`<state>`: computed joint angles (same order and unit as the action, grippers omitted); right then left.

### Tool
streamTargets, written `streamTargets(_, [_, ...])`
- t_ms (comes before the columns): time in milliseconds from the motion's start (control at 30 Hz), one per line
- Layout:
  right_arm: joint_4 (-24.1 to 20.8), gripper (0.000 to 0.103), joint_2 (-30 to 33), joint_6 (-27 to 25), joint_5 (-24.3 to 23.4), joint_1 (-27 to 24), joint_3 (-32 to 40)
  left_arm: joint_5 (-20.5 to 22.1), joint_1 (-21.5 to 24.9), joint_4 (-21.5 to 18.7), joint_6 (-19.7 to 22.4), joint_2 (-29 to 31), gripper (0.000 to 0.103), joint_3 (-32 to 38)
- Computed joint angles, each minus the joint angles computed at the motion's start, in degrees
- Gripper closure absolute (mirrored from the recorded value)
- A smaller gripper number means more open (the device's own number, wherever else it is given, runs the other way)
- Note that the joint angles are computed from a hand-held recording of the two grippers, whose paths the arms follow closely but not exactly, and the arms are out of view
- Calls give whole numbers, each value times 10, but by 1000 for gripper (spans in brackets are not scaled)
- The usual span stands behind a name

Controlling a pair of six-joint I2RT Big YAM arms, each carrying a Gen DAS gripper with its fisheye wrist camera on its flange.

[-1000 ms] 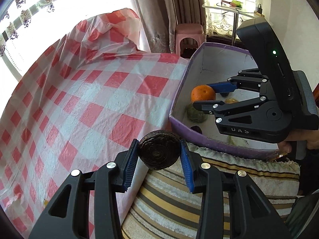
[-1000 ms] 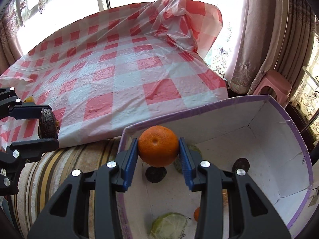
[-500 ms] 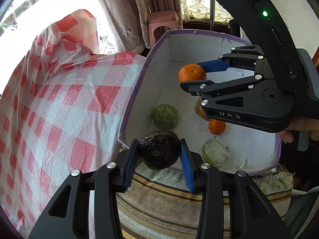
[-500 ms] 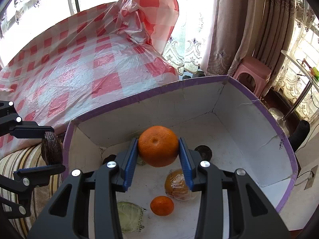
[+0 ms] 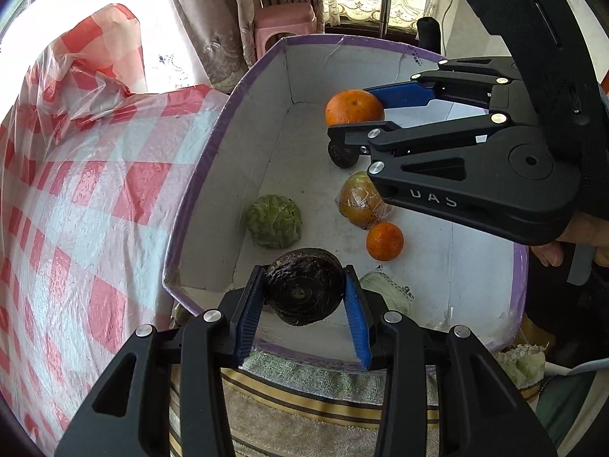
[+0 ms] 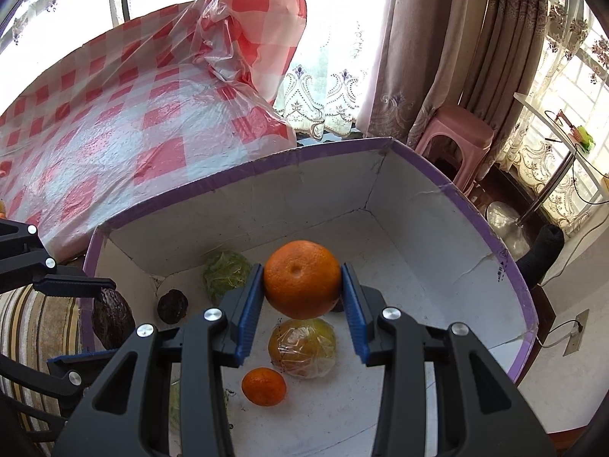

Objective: Organize fruits
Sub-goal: 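Carry both fruits into the white box and open both grippers, then move both open grippers back over the last fruits on the cloth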

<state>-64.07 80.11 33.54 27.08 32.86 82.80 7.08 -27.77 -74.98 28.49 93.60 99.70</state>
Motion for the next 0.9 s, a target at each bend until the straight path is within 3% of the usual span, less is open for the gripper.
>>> streamTargets(100, [1, 62, 1, 1, -3, -1, -2, 11, 0, -15, 0, 9, 64, 10])
streamTargets(267, [1, 61, 0, 6, -10, -5, -6, 19, 6, -9, -6, 7, 44, 12])
streamTargets(633, [9, 44, -1, 2, -5, 0, -4, 23, 26, -2, -8, -9, 42, 13])
streamTargets(900, [15, 42, -2, -2, 3, 6, 4, 39, 51, 11, -18, -26, 37, 9])
